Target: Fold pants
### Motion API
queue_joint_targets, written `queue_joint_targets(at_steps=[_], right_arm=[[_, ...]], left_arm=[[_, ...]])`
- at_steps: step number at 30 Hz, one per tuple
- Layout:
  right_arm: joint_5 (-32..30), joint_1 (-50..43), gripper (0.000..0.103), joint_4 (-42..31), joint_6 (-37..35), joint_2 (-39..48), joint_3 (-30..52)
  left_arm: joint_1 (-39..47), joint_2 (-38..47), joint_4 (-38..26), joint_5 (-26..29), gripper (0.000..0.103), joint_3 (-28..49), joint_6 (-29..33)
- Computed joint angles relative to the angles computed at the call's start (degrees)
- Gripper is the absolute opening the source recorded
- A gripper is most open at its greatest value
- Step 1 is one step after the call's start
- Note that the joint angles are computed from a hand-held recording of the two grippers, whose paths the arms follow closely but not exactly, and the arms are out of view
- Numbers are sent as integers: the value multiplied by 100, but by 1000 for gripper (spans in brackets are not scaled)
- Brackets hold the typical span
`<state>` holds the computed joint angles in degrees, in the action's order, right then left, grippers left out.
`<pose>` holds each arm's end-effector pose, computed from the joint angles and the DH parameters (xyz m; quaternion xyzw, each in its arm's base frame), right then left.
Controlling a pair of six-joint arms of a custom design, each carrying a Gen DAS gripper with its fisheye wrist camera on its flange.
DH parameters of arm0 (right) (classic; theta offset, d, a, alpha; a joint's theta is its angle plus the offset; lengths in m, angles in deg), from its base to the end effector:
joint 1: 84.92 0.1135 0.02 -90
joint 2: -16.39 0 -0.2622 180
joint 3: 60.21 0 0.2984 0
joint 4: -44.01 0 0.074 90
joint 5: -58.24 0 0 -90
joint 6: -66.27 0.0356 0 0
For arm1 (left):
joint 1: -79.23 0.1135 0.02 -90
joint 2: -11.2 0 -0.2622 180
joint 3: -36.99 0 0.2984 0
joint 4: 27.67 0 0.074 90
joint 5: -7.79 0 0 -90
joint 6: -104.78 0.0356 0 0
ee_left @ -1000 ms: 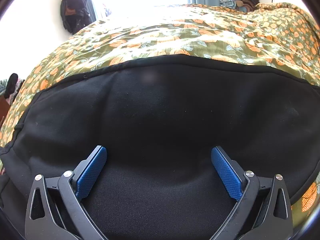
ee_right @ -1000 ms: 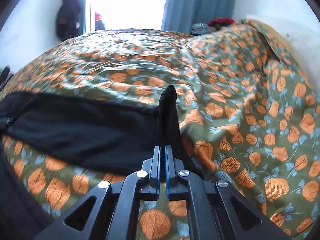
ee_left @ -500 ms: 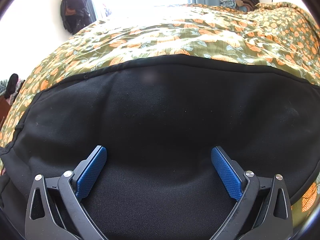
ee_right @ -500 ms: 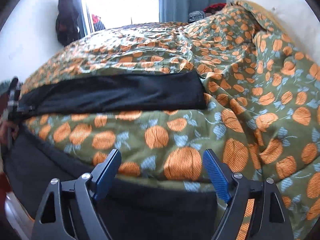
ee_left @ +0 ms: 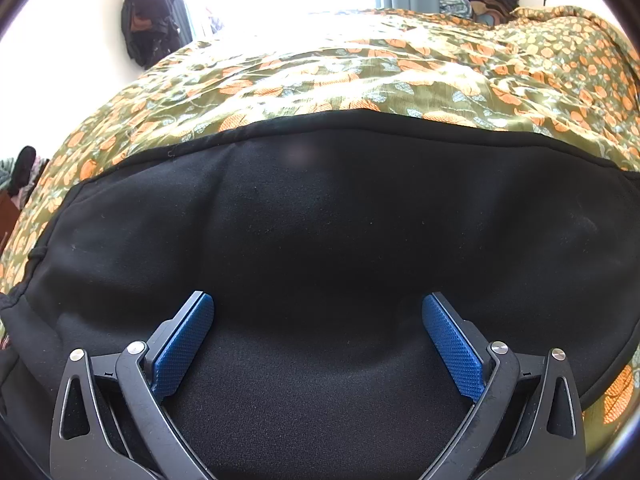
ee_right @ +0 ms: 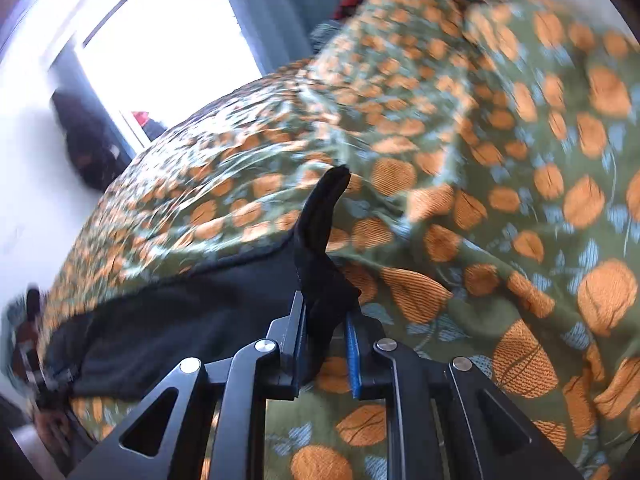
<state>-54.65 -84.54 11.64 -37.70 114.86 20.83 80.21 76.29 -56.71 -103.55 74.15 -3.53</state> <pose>0.4122 0.0166 0.2019 -0.1826 0.9047 0.1452 0.3565 0.2314 0.0169 0.1217 -0.2097 0.9200 0.1334 0.3029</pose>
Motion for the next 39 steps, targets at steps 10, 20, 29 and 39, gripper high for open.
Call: queue_joint_targets(at_steps=[10, 20, 29, 39], right_arm=[[886, -780, 25, -952, -3770, -1691, -2000], [-216, -1852, 95, -516, -1986, 564, -143], [638, -1494, 103, -447, -1998, 885, -126], [582, -1542, 103, -481, -2024, 904, -99]], left_arm=[[-14, 21, -19, -26, 102, 17, -7], [-44, 72, 2, -91, 102, 24, -22], [-44, 192, 39, -141, 102, 77, -40], [-79, 327, -19, -241, 102, 171, -92]])
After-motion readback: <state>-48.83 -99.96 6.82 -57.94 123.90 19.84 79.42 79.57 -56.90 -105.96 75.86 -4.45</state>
